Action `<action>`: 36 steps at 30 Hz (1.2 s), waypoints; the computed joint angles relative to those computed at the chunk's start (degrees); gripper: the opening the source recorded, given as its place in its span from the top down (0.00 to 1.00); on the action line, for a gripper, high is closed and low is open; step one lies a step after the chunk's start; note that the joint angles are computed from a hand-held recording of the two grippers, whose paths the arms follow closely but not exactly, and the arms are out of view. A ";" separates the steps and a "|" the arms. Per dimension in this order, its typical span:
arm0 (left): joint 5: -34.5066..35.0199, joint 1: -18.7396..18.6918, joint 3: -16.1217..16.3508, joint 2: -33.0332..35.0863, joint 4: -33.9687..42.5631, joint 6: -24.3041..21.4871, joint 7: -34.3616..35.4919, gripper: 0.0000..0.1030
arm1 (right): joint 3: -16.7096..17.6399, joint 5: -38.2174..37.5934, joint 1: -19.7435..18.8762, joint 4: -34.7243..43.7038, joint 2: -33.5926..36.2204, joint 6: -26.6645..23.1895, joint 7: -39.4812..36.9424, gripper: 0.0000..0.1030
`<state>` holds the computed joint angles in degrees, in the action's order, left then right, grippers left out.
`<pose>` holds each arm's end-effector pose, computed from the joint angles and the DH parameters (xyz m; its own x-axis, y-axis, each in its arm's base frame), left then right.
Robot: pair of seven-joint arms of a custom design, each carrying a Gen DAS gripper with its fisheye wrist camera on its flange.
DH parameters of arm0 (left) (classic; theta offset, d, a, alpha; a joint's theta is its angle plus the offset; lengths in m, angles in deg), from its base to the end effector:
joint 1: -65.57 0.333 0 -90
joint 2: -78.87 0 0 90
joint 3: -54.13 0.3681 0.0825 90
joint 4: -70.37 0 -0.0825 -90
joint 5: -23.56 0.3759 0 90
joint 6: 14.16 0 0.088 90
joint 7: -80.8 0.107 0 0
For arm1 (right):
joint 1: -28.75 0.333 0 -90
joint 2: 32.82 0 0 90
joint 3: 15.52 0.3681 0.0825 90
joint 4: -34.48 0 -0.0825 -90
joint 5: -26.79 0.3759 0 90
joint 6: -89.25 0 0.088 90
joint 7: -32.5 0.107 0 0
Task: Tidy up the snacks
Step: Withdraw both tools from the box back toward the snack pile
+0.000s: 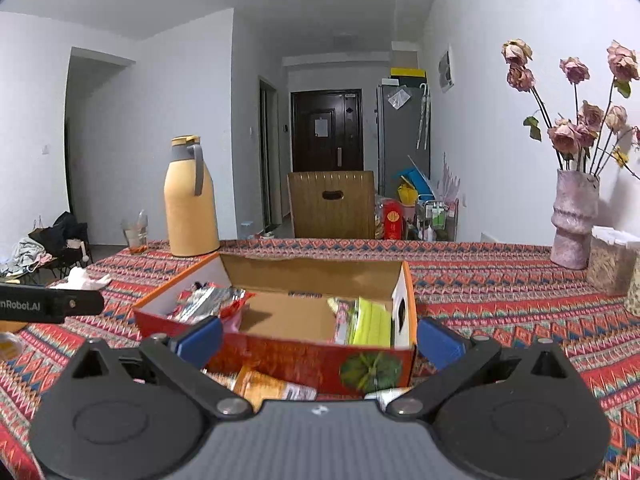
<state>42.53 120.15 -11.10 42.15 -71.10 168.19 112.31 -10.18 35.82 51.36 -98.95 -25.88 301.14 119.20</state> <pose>0.4435 -0.2031 0.5248 0.2357 -0.9710 0.0398 -0.4301 -0.1409 -0.8917 0.5034 0.2412 0.5001 0.3739 -0.9257 -0.0570 -0.3188 -0.0706 -0.9452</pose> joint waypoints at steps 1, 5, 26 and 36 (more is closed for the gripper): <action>-0.02 -0.77 0.45 -0.42 -0.61 -0.12 -0.01 0.00 | 0.06 0.06 0.06 -0.94 -0.50 0.26 0.08 0.00; -0.28 -3.88 2.43 -1.92 -4.02 1.06 -0.35 0.00 | 0.41 0.40 0.20 -4.06 -2.01 0.95 0.39 0.00; -2.86 -9.52 3.63 -3.24 -10.99 3.88 0.11 0.00 | 1.63 5.03 1.17 -12.69 -4.42 2.49 0.40 0.00; -3.75 -10.11 3.69 -3.15 -12.39 4.93 0.95 0.00 | 1.72 5.29 1.33 -12.82 -4.29 2.47 0.49 0.00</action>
<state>38.78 110.04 -7.41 39.00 -83.49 173.12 113.26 -8.47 41.11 52.69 -111.76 -30.17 303.61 119.69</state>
